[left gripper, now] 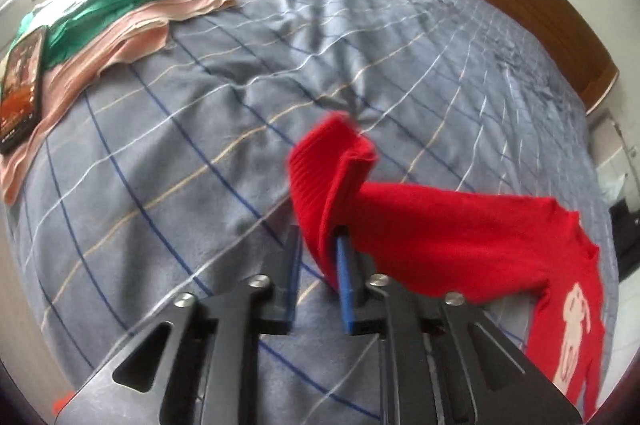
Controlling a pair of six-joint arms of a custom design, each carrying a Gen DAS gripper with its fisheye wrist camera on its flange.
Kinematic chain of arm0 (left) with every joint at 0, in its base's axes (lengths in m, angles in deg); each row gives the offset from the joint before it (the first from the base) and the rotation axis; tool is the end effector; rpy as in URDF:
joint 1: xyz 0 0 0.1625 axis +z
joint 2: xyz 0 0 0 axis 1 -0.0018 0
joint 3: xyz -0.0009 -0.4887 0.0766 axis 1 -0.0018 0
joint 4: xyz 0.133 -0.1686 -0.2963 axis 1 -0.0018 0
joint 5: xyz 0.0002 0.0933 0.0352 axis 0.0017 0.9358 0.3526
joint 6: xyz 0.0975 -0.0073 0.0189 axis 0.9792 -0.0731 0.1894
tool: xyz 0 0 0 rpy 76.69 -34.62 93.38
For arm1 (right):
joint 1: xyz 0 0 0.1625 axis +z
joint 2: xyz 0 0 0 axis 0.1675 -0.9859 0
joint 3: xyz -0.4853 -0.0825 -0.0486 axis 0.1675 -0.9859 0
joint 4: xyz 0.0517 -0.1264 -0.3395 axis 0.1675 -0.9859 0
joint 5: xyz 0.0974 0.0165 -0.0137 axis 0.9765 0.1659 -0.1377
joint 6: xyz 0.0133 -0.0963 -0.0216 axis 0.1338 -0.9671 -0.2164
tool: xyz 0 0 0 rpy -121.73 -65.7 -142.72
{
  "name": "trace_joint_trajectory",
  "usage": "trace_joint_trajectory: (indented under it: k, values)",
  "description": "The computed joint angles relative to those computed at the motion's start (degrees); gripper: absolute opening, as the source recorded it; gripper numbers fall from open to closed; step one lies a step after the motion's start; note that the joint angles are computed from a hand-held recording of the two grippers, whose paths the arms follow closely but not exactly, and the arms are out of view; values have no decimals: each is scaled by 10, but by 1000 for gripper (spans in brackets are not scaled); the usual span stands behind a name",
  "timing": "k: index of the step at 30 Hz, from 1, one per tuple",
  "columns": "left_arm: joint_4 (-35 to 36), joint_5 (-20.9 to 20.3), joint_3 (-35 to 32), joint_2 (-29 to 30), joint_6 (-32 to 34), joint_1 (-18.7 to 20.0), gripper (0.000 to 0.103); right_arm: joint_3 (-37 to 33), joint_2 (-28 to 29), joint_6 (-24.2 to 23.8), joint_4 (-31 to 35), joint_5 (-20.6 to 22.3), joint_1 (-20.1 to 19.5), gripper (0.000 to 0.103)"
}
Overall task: Fold small clothes
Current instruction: 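Pull the sleeve straight across the sweater body with the left tool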
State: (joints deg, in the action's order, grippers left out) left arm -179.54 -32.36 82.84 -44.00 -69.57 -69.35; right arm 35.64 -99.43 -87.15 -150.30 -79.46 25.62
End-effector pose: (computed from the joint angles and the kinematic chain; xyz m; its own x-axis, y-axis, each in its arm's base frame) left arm -0.1468 -0.2738 0.0997 -0.5455 -0.8145 -0.1973 -0.1925 0.3509 -0.9164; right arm -0.2222 -0.3684 0.4781 -0.9095 -0.0470 0.4130 -0.3114 0.7351 -0.6022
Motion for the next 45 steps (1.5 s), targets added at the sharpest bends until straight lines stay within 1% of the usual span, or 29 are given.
trace_joint_trajectory:
  k: [1, 3, 5, 8, 9, 11, 12, 13, 14, 16, 17, 21, 24, 28, 30, 32, 33, 34, 35, 36, 37, 38, 40, 42, 43, 45]
  values:
    - [-13, 0, 8, 5, -4, -2, 44, 1, 0, -1, -2, 0, 0, 32]
    - [-36, 5, 22, 10, -12, -3, 51, 3, 0, -2, -5, 0, 0, 32]
    - [-62, 4, 40, 9, -23, -8, 51, 2, 0, -1, -4, -1, 0, 32]
    - [-78, 8, 58, 5, -41, -10, 50, 1, 2, 1, -4, -6, 2, 32]
    - [-71, 7, 58, 3, -46, -11, 47, 1, 2, 1, -5, -7, 3, 32]
    - [-62, 1, 57, 2, -51, -13, 21, 2, 3, 0, -6, -8, 4, 32]
    - [-77, -5, 61, 4, -40, -11, 4, 2, 3, 0, -7, -8, 3, 32]
    - [-94, -11, 66, 9, -33, -9, 3, 2, 3, 1, -7, -7, 3, 32]
    - [-87, -17, 64, 10, -36, -8, 3, 2, 3, 2, -7, -6, 2, 32]
    - [-40, -28, 45, 7, -39, -1, 3, 2, 4, 4, -7, -5, 1, 32]
    - [4, -35, 25, 5, -39, 5, 3, 1, 5, 7, -7, -6, 2, 32]
    - [66, -48, -10, 20, -18, 27, 3, -3, 7, 15, -7, -9, 2, 32]
    - [59, -51, -10, 33, -2, 37, 3, -2, 6, 21, -11, -4, -2, 32]
    - [69, -53, -13, 38, -1, 35, 4, -4, 6, 29, -11, 2, -7, 32]
    - [87, -59, -20, 38, -6, 25, 13, -4, 5, 33, -10, 5, -9, 32]
    - [121, -76, -31, 39, -20, -1, 35, -4, 4, 37, -13, 8, -11, 32]
    - [143, -86, -38, 40, -28, -14, 58, -3, 4, 39, -16, 11, -13, 32]
    - [166, -95, -46, 42, -39, -29, 73, -2, 3, 42, -19, 13, -14, 38]
    - [192, -105, -53, 45, -52, -52, 77, 0, 2, 46, -23, 18, -17, 48]
    - [203, -112, -57, 46, -56, -68, 79, 3, -1, 50, -30, 26, -21, 53]
    - [208, -118, -61, 47, -54, -83, 79, 5, -2, 54, -36, 32, -23, 58]
    - [205, -123, -64, 49, -49, -101, 79, 7, -3, 57, -40, 37, -25, 60]
    - [185, -128, -66, 56, -39, -129, 87, 9, -4, 61, -45, 43, -28, 60]
    - [134, -124, -64, 77, -20, -157, 91, 9, -4, 66, -47, 48, -31, 60]
    - [116, -118, -65, 85, -10, -158, 91, 9, -4, 68, -48, 49, -31, 61]
    - [57, -107, -67, 111, 22, -161, 91, 10, -3, 74, -51, 50, -32, 61]
